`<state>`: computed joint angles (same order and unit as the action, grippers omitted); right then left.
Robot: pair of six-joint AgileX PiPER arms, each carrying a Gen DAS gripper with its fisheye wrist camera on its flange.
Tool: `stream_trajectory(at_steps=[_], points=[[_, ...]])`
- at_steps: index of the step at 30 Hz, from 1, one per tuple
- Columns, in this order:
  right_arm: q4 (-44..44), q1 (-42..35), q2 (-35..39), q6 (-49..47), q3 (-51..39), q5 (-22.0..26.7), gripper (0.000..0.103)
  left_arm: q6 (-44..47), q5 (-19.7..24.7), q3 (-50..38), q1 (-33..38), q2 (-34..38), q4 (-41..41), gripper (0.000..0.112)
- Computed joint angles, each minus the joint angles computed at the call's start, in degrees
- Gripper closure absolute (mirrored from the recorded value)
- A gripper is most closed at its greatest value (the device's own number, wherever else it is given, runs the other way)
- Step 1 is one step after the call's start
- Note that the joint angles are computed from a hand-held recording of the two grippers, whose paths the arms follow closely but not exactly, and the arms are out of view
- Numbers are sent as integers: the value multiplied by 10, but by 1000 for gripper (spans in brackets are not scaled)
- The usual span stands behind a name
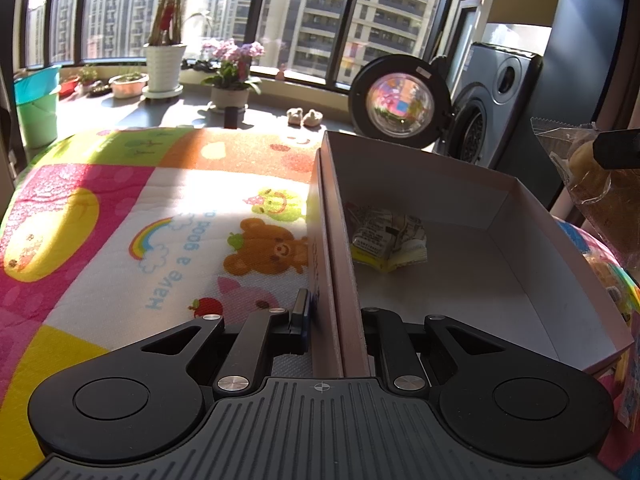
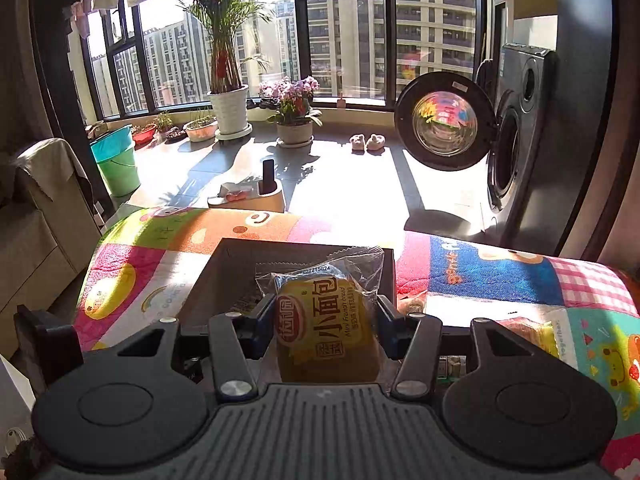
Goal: Organize objects
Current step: 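Carry the bread roll into the box and release it, then reach the right tool to the pink Volcano box and grasp it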
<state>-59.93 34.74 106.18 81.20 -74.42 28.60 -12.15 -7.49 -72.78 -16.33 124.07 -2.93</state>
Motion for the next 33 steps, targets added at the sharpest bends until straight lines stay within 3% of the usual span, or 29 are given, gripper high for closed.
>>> stream_trajectory(at_steps=[4,6,10,13,20,23,27,29,33], points=[[16,-28,8,8,-8,-25,37,0,0,0,0,0,0,96],[1,-33,-5,20,13,-26,37,-4,0,1,0,0,5,96],[-69,-27,-53,78,89,13,34,-7,-2,2,0,0,8,96],[-113,-31,-109,130,167,45,27,-4,-2,2,0,0,5,96],[-127,-92,-200,183,285,68,22,-6,-3,1,2,1,9,96],[-144,-141,-197,212,305,45,22,2,-4,2,1,0,2,97],[-178,-172,-121,249,301,38,25,0,-4,2,1,0,4,96],[-188,-183,-88,264,294,31,45,0,-4,2,1,0,4,96],[-273,-242,-53,372,283,-58,48,1,-4,2,2,1,4,97]])
